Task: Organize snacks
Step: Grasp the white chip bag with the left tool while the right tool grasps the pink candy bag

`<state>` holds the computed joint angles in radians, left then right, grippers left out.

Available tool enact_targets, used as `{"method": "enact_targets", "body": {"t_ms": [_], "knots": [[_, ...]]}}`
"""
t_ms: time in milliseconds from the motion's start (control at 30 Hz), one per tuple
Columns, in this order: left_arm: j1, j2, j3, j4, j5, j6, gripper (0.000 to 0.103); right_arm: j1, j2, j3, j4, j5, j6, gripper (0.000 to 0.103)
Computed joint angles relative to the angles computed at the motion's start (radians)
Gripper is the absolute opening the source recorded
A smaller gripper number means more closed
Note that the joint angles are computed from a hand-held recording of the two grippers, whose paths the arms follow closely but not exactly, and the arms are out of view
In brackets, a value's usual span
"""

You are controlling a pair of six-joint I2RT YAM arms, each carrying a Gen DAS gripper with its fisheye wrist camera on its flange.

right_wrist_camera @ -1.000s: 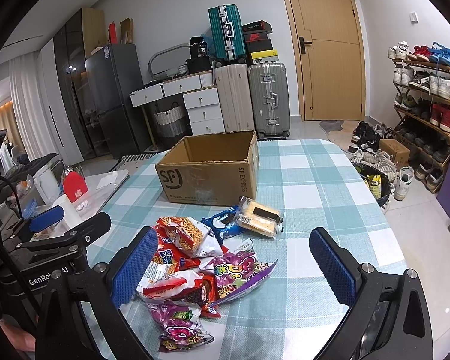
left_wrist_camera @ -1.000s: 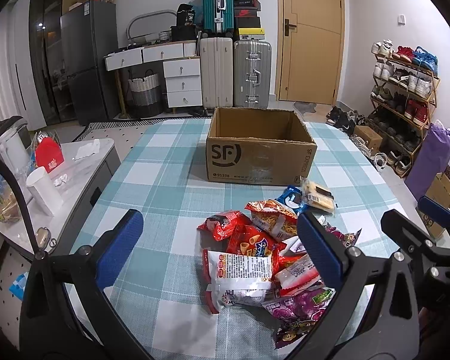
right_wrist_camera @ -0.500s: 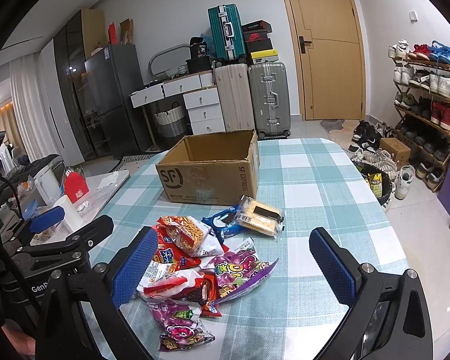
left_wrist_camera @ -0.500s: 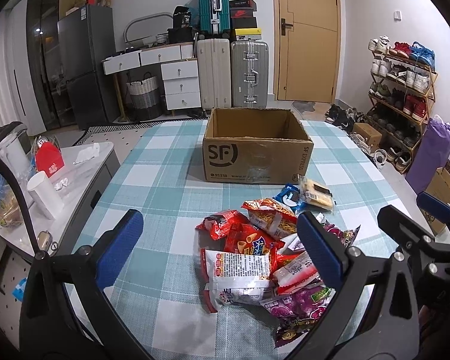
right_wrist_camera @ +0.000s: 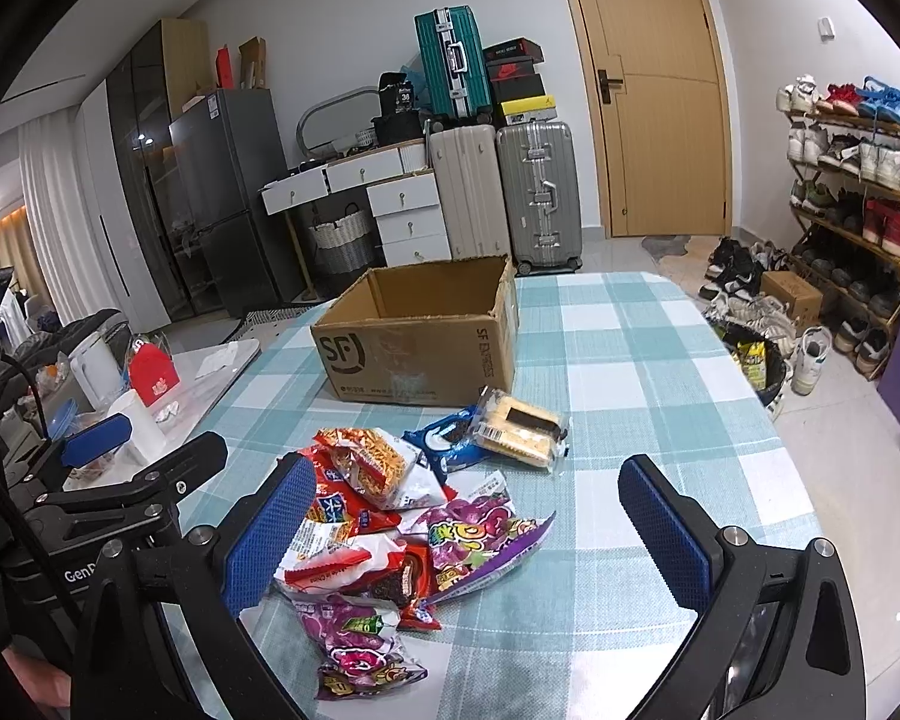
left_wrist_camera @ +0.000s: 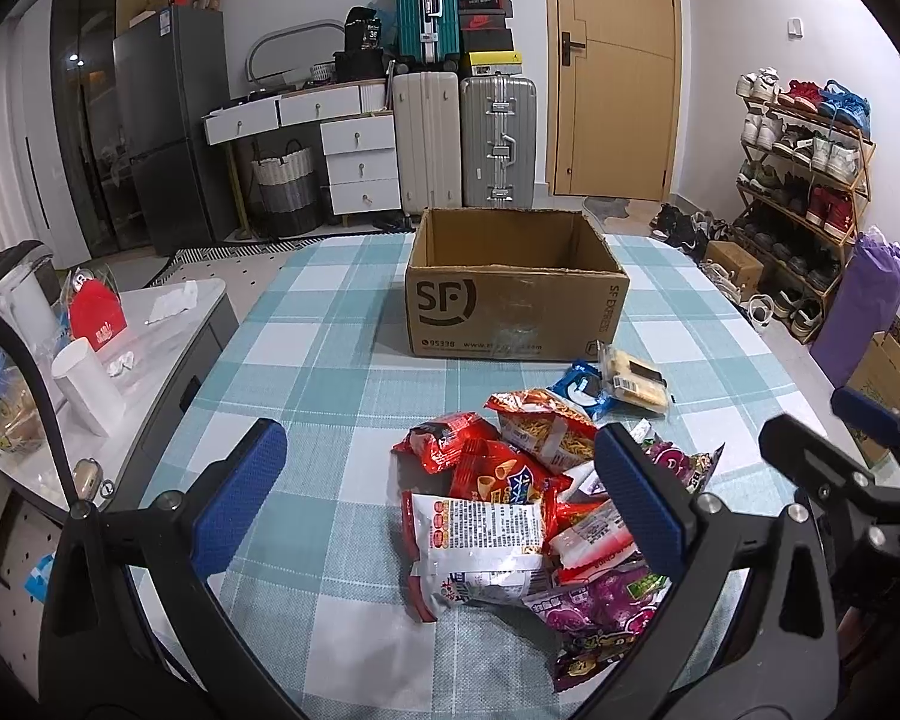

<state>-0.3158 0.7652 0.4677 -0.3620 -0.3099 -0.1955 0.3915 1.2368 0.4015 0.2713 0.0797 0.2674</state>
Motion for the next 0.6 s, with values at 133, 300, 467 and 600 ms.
{"method": "enact_targets", "body": {"t_ms": [133, 300, 467, 600], "knots": [[0.032, 0.000, -0.014, 0.008, 0.031, 0.013, 0.102, -0.042, 0.025, -0.014, 0.026, -0.104, 0.005, 0.103], [0.081, 0.020, -0.029, 0.034, 0.066, 0.043, 0.102, -0.035, 0.047, -0.038, 0.060, -0.112, -0.009, 0.103], [0.140, 0.048, -0.051, 0.071, 0.121, 0.074, 0.102, -0.040, 0.088, -0.076, 0.106, -0.153, -0.026, 0.103], [0.178, 0.059, -0.072, 0.100, 0.151, 0.098, 0.102, -0.045, 0.143, -0.105, 0.151, -0.197, -0.048, 0.103]]}}
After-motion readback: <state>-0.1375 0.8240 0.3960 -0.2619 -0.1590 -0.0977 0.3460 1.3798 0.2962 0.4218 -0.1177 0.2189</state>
